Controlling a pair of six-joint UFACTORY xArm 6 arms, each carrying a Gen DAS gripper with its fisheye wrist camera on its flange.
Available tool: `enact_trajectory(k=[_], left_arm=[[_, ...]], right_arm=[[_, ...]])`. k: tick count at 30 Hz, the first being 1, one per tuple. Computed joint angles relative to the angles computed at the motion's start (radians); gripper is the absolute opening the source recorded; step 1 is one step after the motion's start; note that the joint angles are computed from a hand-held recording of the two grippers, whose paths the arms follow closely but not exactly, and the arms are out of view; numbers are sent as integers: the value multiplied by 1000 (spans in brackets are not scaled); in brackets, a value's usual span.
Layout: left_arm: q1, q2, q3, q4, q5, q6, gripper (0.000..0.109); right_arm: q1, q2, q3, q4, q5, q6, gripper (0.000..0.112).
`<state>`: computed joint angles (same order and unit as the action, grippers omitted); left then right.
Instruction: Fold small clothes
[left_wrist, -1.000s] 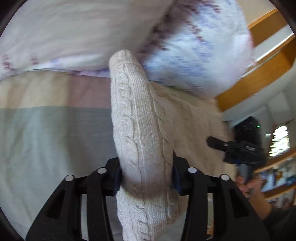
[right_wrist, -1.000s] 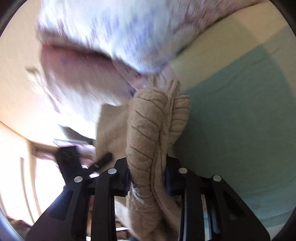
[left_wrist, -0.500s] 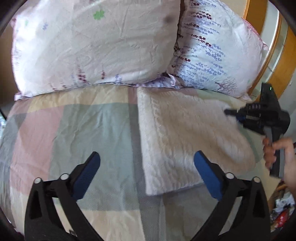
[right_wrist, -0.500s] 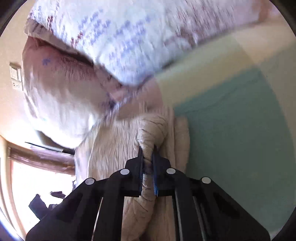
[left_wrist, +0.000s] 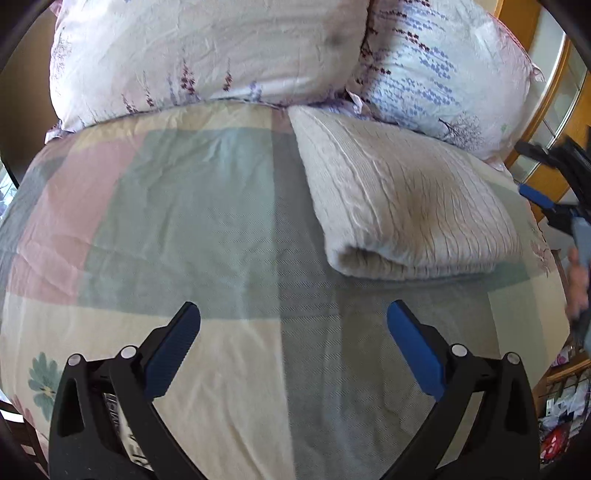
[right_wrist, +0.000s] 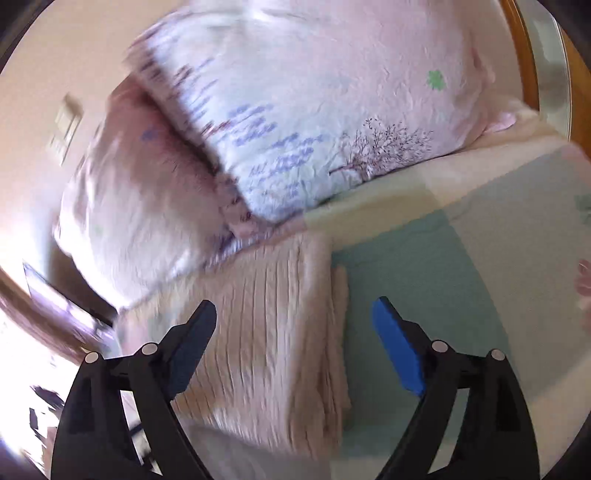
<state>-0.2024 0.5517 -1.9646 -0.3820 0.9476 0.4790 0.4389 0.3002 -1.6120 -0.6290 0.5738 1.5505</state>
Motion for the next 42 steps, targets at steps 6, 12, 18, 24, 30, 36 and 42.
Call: enact_trajectory(k=[6, 12, 18, 24, 30, 36, 42], left_arm=[[-54, -52, 139, 49, -98, 8, 101], [-87, -113, 291, 129, -256, 21, 101], [-86, -143, 364, 75, -350, 68, 101], [-89, -148, 379, 70, -377, 66, 101], [-90, -150, 383, 69, -381, 68, 101], [-90, -152, 384, 69, -380, 68, 101], [-91, -153, 386, 70, -381, 65, 101]], right_arm=[[166, -56, 76, -12, 249, -65, 89], [217, 22, 29, 38, 295, -107, 89], [264, 73, -37, 6, 373, -172, 102], [289, 102, -68, -53, 431, -164, 102], [295, 92, -44, -90, 423, -131, 102], [297, 92, -45, -93, 427, -128, 102], [296, 91, -44, -93, 426, -130, 102]])
